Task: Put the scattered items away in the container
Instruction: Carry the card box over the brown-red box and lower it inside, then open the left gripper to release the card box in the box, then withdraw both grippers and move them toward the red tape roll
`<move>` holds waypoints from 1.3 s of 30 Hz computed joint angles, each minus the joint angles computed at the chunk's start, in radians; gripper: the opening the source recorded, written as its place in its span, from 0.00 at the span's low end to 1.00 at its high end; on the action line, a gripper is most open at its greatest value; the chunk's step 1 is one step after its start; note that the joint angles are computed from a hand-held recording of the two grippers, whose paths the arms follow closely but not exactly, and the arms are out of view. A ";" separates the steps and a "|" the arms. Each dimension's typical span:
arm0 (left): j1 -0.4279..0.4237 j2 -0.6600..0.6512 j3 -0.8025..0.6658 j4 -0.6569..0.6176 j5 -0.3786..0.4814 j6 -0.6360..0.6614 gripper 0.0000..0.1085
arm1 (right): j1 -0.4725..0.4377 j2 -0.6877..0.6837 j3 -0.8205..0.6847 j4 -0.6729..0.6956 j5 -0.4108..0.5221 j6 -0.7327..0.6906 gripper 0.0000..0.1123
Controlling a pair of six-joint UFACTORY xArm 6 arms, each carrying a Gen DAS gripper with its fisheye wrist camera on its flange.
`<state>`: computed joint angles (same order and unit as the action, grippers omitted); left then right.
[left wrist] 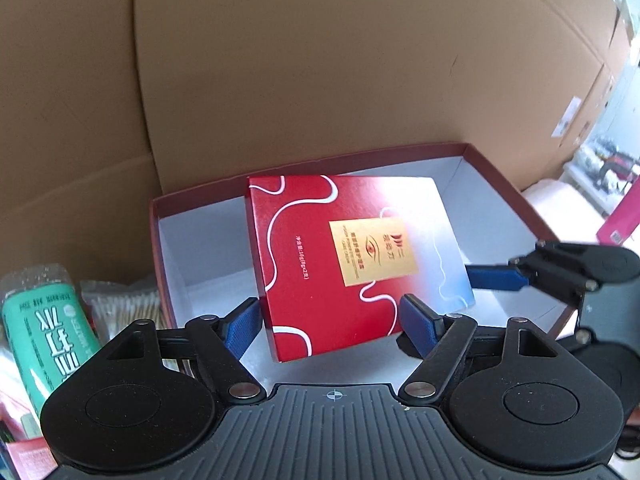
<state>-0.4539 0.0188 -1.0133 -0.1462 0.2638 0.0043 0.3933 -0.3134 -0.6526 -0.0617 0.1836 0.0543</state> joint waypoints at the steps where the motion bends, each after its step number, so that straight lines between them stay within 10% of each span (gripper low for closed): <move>1: -0.001 0.003 0.001 0.032 -0.004 -0.021 0.79 | -0.002 0.012 -0.012 0.003 0.008 -0.003 0.61; 10: -0.003 0.015 0.004 0.201 -0.025 -0.159 0.87 | -0.012 0.038 -0.034 -0.110 0.019 0.076 0.85; 27: 0.002 -0.066 0.069 0.285 -0.032 -0.262 0.87 | -0.009 -0.022 -0.017 -0.241 0.042 0.233 0.89; 39: 0.024 -0.304 0.254 0.760 -0.075 -0.721 0.90 | 0.048 -0.234 0.080 -0.551 0.095 0.588 0.89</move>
<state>-0.4300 -0.2850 -0.7588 0.6137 0.1889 -0.7167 0.4412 -0.5470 -0.5723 -0.6125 0.2789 0.6422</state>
